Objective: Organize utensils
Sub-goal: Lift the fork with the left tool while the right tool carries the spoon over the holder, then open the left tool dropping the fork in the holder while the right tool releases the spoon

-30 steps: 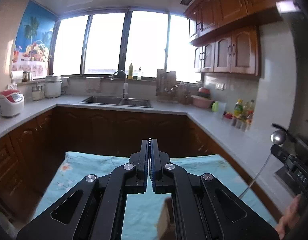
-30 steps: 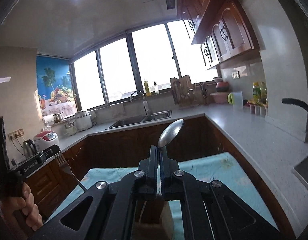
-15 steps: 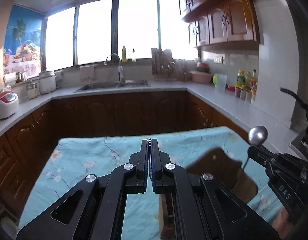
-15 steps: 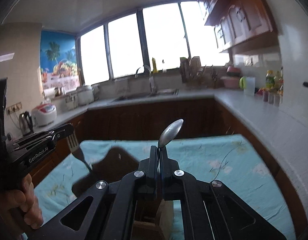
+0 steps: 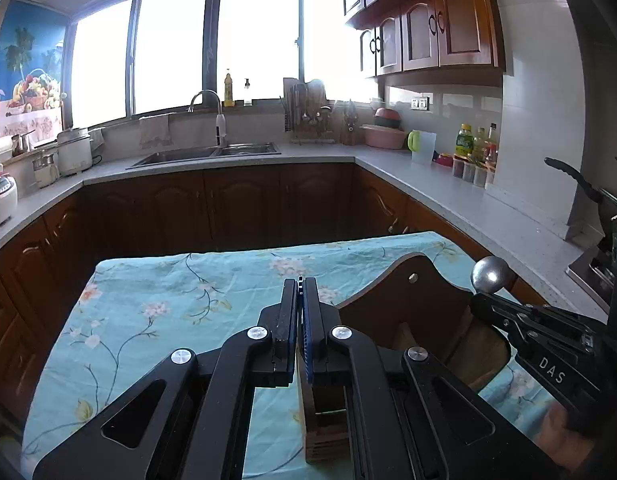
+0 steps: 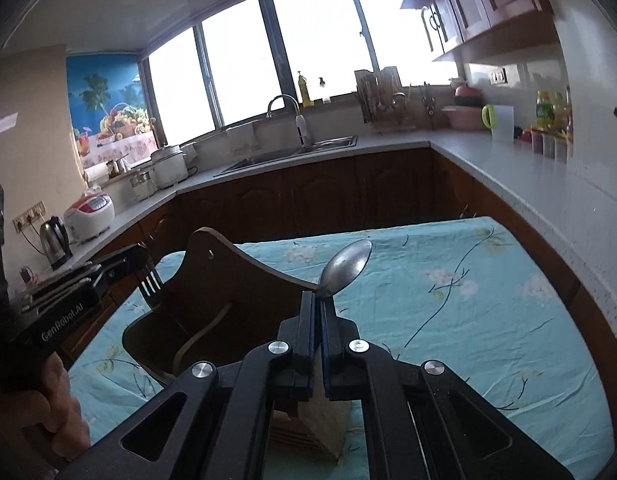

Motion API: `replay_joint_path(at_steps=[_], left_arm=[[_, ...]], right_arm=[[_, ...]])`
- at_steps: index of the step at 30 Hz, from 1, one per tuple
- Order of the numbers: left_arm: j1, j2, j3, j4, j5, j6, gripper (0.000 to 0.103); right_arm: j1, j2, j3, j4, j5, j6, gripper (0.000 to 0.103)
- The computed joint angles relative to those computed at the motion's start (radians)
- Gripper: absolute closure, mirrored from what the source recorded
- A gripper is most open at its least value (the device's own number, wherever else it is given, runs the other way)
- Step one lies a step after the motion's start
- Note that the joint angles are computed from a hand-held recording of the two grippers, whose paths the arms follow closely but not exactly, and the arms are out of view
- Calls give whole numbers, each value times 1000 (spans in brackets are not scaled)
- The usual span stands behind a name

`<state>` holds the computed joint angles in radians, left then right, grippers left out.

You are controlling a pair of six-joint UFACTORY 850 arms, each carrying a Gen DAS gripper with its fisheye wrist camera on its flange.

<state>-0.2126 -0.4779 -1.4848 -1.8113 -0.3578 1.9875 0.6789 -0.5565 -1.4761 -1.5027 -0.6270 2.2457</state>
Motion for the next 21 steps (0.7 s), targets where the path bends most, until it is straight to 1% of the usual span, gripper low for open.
replay_joint_path(at_steps=[4,6,9,10,11,13,15,16,17,18,19,20,21], left_arm=[[-2,-4,-8,42,4,-43,100],[-1,-5,-15,80,7,-86,100],[1,-5,-22,140,7,-164,99],[1,-4,-23,147,10,-173,98],[2,-1,-22,150,11,-176,96],[7,10,-14,156,6,-190,89],[15,29,4,115,5,-160,67],[19,41,16,86,9,-138,61],[25,51,26,69,10,-127,48],[34,64,40,51,10,-118,34],[43,79,59,10,8,-86,29],[53,95,81,-38,4,-45,23],[64,111,103,-67,1,-24,16]], right_arm=[[-1,1,-2,4,5,-1,101],[-3,6,3,-2,18,18,96],[-4,15,9,3,30,29,95],[-5,19,14,3,33,38,94],[-6,26,24,-9,36,59,88],[-4,39,38,-21,32,84,82],[4,61,63,-43,13,126,73],[8,72,75,-54,3,147,67],[13,84,89,-61,-9,166,61],[18,98,105,-69,-18,188,57],[24,112,122,-77,-27,212,52],[27,121,131,-78,-33,225,42],[40,138,153,-87,-54,256,37]])
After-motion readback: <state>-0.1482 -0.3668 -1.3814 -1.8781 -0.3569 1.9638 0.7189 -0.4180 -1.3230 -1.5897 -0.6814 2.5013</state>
